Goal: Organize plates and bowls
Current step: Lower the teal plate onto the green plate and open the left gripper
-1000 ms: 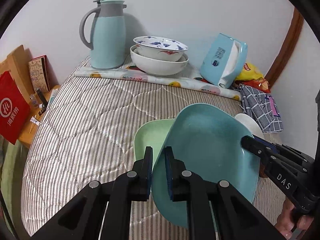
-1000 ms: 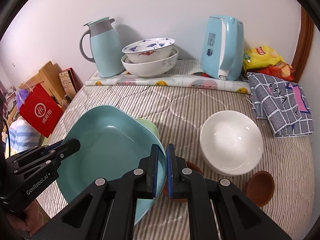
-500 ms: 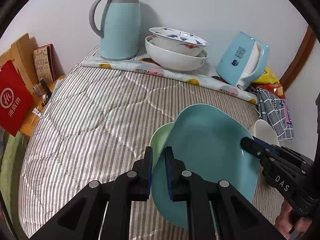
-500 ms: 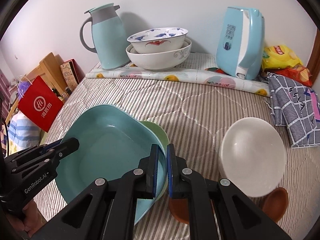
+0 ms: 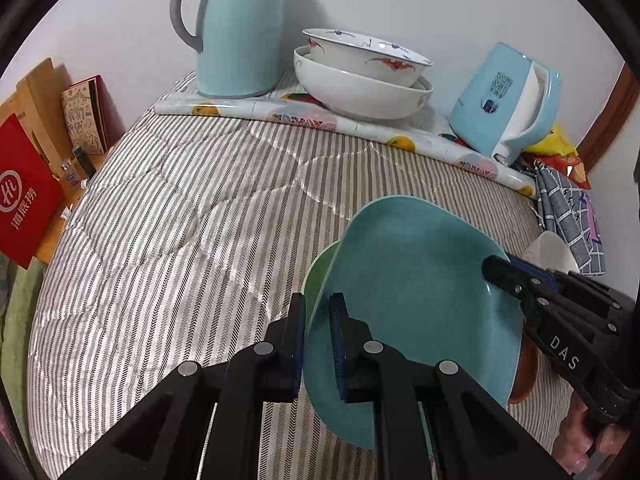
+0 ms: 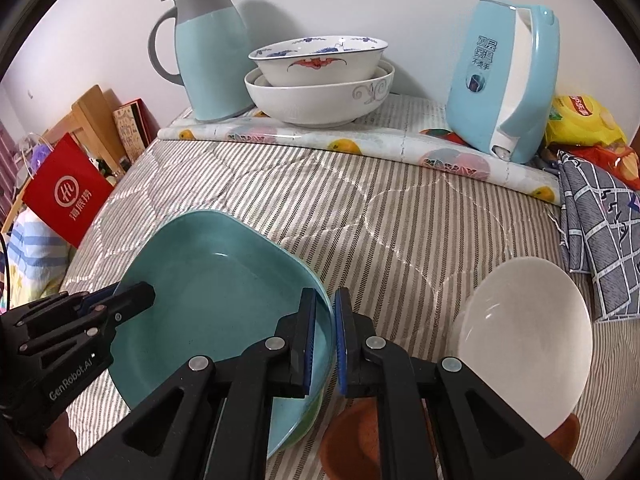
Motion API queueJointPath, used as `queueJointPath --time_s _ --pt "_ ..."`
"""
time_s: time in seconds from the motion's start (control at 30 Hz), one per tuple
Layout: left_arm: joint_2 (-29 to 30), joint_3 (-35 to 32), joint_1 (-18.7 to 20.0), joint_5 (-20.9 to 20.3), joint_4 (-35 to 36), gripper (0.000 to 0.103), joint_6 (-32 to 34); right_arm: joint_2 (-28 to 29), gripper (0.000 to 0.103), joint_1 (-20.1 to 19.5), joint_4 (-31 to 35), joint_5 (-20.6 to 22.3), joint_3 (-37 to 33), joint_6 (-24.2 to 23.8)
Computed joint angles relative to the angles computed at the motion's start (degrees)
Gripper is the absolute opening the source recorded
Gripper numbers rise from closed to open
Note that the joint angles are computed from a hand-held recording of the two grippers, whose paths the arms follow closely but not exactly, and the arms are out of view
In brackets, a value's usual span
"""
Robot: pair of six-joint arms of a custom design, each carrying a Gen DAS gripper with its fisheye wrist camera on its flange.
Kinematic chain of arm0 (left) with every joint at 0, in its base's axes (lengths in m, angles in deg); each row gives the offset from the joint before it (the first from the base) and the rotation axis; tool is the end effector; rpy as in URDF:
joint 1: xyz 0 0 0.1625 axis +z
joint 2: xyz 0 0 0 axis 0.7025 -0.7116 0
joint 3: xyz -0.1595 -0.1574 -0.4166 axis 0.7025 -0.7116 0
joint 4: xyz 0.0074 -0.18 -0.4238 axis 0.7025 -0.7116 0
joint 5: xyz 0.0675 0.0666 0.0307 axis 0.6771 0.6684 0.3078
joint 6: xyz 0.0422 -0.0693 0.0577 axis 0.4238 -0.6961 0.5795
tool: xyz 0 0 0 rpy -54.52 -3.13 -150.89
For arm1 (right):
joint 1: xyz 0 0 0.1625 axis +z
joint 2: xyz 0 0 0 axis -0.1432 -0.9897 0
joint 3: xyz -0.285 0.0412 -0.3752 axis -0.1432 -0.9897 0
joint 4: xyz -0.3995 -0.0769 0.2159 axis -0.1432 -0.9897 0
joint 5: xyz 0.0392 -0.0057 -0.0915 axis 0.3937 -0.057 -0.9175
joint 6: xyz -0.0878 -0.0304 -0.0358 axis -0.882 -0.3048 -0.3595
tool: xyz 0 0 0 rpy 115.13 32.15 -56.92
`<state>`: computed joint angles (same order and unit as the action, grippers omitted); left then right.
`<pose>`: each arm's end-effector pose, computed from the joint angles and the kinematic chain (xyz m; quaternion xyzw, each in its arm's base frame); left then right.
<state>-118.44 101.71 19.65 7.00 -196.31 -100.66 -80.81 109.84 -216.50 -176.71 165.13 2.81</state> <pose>-0.0661 -0.6420 0.1641 -0.1472 0.8506 -0.3525 0.3615 0.2536 -0.7578 -0.0296 0.4126 -0.8767 0.1039 0.2244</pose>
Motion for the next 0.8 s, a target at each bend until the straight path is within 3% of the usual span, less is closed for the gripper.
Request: queueJointPath --time_s 0.3,0.43,0.8 --pt "0.22 -0.18 0.29 -1.9 2.28 0.012 -1.28 0.77 0.017 -0.13 -1.32 0.35 -0.84 -1.88" --pt "-0.16 -0.18 0.33 -3.07 4.57 0.012 -3.26 -1.25 0.041 -0.57 -1.8 2.79 1.32 -0.53" --pt "-1.42 1.05 -1.12 -2.87 7.96 0.015 -5.4 -6.63 0.042 -2.04 -3.84 2.91 9.23 -0.07"
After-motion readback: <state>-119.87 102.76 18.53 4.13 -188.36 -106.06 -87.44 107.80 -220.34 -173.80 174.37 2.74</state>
